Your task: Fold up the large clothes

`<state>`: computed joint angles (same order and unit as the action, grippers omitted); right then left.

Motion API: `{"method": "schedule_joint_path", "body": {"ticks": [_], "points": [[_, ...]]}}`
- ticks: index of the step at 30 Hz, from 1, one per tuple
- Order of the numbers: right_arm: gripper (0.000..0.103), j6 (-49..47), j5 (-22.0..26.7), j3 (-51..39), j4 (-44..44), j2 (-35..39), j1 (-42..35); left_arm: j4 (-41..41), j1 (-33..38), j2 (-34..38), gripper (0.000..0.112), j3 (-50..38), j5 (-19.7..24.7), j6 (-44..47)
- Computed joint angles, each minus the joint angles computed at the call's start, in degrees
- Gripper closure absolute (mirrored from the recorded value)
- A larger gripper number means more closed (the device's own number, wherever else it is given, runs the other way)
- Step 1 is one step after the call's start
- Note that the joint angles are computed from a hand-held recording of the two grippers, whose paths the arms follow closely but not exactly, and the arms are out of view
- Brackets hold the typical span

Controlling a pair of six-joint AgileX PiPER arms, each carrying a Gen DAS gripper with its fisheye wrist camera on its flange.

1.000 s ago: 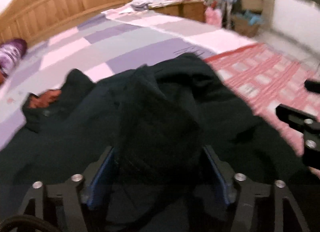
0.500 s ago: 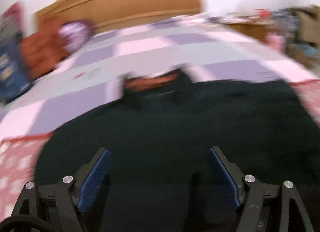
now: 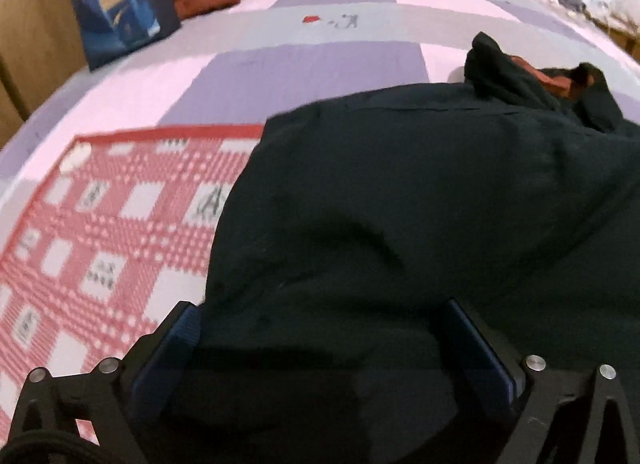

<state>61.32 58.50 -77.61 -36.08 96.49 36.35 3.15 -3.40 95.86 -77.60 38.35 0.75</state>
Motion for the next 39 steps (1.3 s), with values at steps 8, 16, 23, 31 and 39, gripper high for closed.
{"method": "schedule_joint_path", "body": {"ticks": [8,16,23,31,39], "points": [[0.019,2.98,0.10,3.34,-6.33,0.53,2.20,4.84,-1.76,0.76,0.011,-2.44,-0.83,1.75],[0.015,1.10,-5.42,7.36,-6.15,-1.48,-0.64,-5.23,1.85,5.10,0.009,-2.77,-1.39,10.88],[0.014,2.49,2.71,3.43,-9.43,-1.37,3.27,-2.80,1.97,2.60,0.009,-3.54,1.33,7.23],[0.014,-0.78,5.56,-14.88,-14.16,6.53,13.43,-12.35,-3.60,-1.28,0.009,-7.07,-0.03,13.98],[0.014,-9.05,6.32,-26.31,-3.47,18.93,6.01,-4.88,-8.81,8.48,0.009,-11.97,1.42,8.21]]}}
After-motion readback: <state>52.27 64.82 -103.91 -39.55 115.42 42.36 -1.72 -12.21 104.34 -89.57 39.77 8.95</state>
